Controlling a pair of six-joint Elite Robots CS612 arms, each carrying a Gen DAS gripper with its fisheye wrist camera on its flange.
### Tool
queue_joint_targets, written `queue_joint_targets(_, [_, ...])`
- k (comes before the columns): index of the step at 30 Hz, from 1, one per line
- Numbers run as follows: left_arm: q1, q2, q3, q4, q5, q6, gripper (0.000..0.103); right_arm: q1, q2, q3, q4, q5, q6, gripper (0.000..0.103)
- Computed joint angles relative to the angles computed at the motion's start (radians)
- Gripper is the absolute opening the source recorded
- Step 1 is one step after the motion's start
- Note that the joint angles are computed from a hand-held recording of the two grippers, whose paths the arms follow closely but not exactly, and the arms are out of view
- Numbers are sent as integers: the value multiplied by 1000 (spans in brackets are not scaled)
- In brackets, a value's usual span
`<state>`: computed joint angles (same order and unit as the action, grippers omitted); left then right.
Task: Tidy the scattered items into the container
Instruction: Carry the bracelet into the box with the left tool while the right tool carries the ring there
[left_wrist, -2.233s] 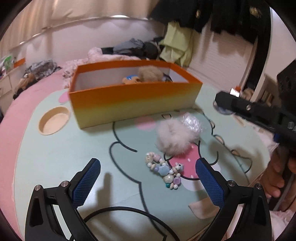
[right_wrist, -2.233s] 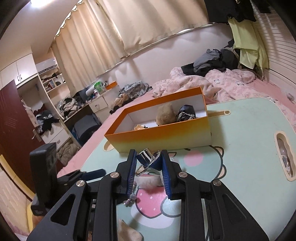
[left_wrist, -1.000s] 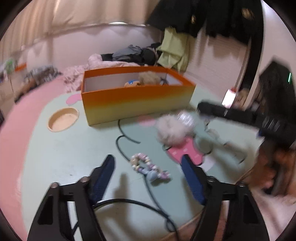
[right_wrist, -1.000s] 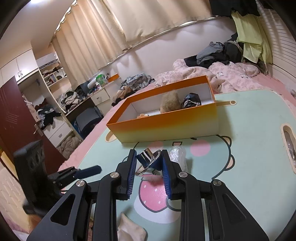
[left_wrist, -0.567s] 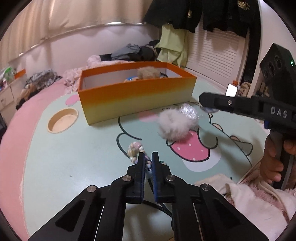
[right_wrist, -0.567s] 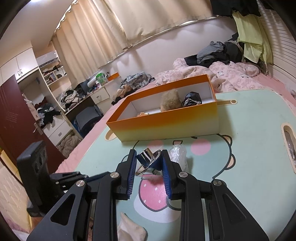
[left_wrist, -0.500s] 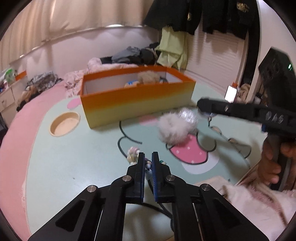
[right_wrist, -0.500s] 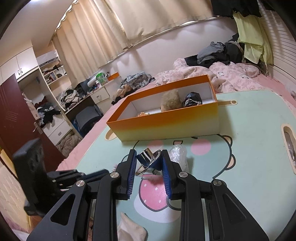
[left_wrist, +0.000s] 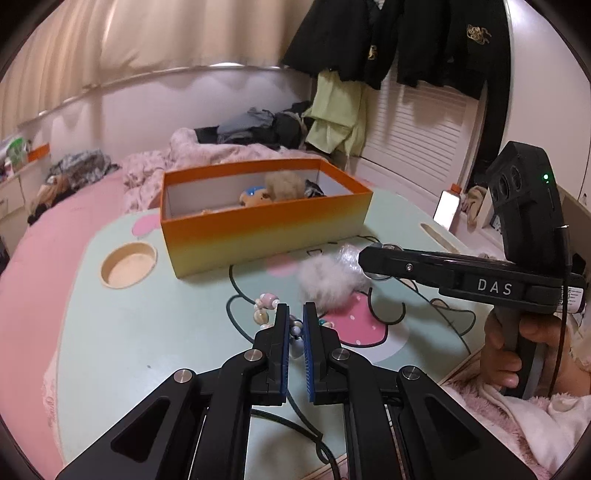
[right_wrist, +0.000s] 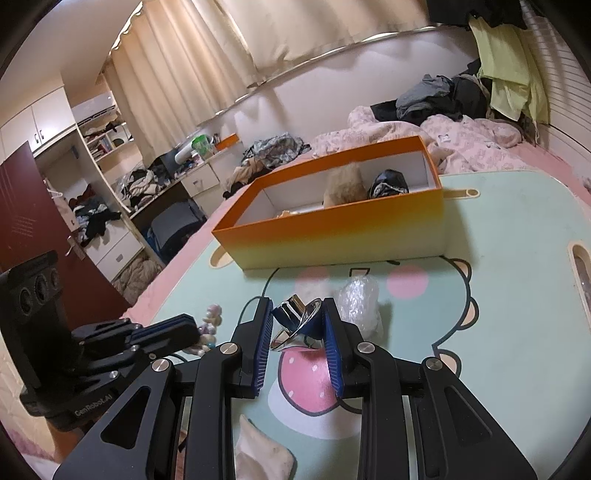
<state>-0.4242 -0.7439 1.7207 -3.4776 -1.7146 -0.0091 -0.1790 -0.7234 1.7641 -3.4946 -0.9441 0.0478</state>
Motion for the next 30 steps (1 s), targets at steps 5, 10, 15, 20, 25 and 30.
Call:
queue_joint_targets(5, [2, -3, -3, -18, 1, -6, 7, 2, -2, 0, -9, -4, -6, 28])
queue_joint_targets(10, [6, -3, -39, -16, 8, 3, 7, 2, -10, -25, 36, 12, -15, 28])
queue_joint_targets(15, [23, 8, -154, 53, -1, 1, 7, 12, -18, -102, 66, -38, -31, 28])
queue_joint_targets(20, [29, 58, -305, 188, 54, -16, 7, 25, 7, -216, 156, -84, -25, 28])
queue_joint_targets(25, [48, 125, -432, 348, -12, -91, 43, 39, 49, -320, 359, -121, -8, 30])
queue_joint_targets(30, [47, 125, -409, 295, 15, -121, 57, 23, 51, -302, 289, -102, 98, 56])
